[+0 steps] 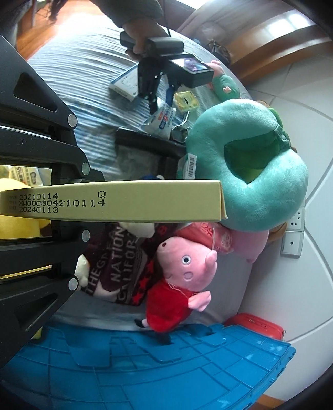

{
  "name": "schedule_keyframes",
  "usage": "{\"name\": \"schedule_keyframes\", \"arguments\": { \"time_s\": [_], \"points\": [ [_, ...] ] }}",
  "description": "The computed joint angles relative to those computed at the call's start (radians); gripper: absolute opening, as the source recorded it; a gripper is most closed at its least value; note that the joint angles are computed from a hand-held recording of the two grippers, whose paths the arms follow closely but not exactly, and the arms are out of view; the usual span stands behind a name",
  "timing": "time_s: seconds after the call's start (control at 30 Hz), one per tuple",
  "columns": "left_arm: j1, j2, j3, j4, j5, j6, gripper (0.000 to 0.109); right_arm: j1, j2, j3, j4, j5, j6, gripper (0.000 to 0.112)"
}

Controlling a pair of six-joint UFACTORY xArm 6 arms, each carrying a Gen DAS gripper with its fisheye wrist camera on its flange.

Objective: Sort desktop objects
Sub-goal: 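Grasp the white wet-wipes pack with the left gripper while the right grasps the beige box, then carry the wipes pack and beige box over the blue bin and release both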

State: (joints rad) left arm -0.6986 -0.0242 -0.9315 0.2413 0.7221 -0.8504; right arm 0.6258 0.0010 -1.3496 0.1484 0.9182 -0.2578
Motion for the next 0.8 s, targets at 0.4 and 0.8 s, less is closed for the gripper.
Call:
{"name": "schedule_keyframes", "arguments": {
  "time_s": [0.4,0.8],
  "points": [
    [-0.124,-0.232,0.025,0.146,0.163,-0.307,0.030,0.005,-0.032,-0.044,0.063,0.003,-0.054,0.010],
    [-0.246,0.150,-0.702,0.298,0.426,-0.307,0.030,-0.190,-0.198,-0.096,0.151,0.087,-0.183,0.010]
  ]
}}
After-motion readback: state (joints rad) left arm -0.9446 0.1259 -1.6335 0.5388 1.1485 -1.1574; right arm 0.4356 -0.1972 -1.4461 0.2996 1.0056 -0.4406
